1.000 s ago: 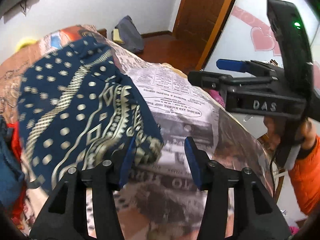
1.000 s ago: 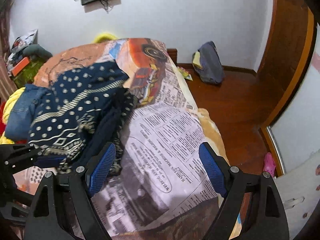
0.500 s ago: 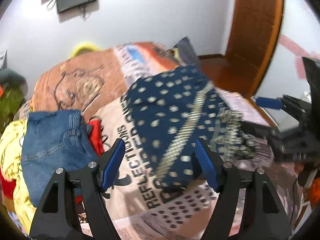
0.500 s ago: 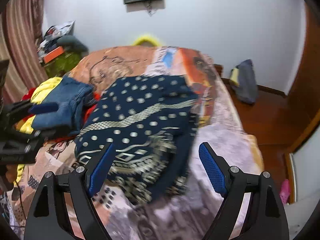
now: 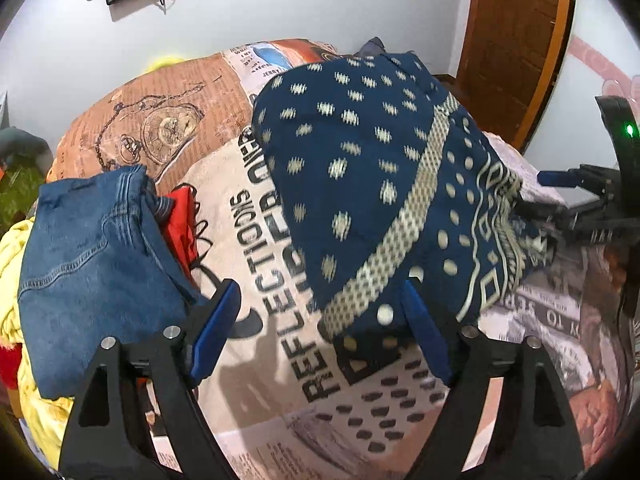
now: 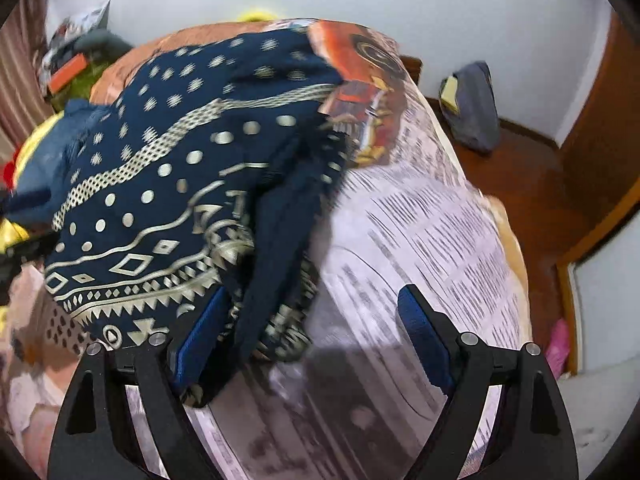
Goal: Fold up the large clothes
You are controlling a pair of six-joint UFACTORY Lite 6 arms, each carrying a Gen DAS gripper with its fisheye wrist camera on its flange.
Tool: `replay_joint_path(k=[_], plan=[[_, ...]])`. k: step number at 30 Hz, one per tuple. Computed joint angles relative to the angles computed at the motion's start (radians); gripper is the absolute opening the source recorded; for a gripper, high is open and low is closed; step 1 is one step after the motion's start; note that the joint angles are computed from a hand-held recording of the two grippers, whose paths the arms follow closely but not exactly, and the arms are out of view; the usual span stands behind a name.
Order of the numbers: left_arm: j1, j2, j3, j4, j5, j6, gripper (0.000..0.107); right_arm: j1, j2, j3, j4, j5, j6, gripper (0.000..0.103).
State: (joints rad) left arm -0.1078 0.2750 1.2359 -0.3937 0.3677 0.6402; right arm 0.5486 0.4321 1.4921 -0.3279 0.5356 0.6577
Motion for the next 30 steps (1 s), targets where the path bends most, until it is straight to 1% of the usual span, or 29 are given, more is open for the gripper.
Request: replay_joint_path(k=[1,3,4,5,7,9,14,17,18,21,25,27,30], plan=[[0.005,-0.03,-0.041,0.005,-0.022,0.003,0.084,0.0,-0.009,-0.004,-0.052,0.036,0.041,0.083],[0.016,-0.072,-0.089,0.055,-0.046,-0.027,0.084,0.025,-0.028,-0.026,-0.209,0.127,0.156,0.083],[0.026,-0.093,-0.112,0.078,-0.053,-0.043,0.083,0.026,-0.048,-0.055,-0.23,0.126,0.171,0.083],[0.033,-0.11,-0.128,0.123,-0.058,-0.08,0.083,0.019,-0.081,-0.088,-0.209,0.114,0.152,0.083],[0.049,-0.141,-0.155,0.253,-0.071,-0.185,0.083,0.011,-0.143,-0.141,-0.182,0.098,0.135,0.083],[0.073,-0.161,-0.159,0.293,-0.072,-0.206,0.083,0.011,-0.184,-0.152,-0.18,0.099,0.125,0.083],[0.121,-0.181,-0.089,0.278,-0.058,-0.19,0.083,0.05,-0.211,-0.084,-0.202,0.106,0.133,0.085],[0.143,-0.156,0.002,0.151,-0.028,-0.098,0.084,0.062,-0.163,0.008,-0.179,0.079,0.097,0.085],[0.149,-0.13,0.052,0.087,-0.003,-0.056,0.086,0.064,-0.14,0.048,-0.15,0.065,0.07,0.085],[0.157,-0.031,0.202,-0.035,0.073,-0.001,0.091,0.048,-0.072,0.149,-0.029,0.029,-0.029,0.086],[0.146,0.149,0.42,-0.135,0.204,0.003,0.092,-0.006,0.077,0.324,0.281,0.015,-0.261,0.087],[0.138,0.25,0.531,-0.156,0.277,-0.018,0.092,-0.043,0.176,0.427,0.452,0.04,-0.383,0.087],[0.129,0.398,0.682,-0.186,0.38,-0.043,0.092,-0.077,0.312,0.571,0.564,0.112,-0.453,0.087]])
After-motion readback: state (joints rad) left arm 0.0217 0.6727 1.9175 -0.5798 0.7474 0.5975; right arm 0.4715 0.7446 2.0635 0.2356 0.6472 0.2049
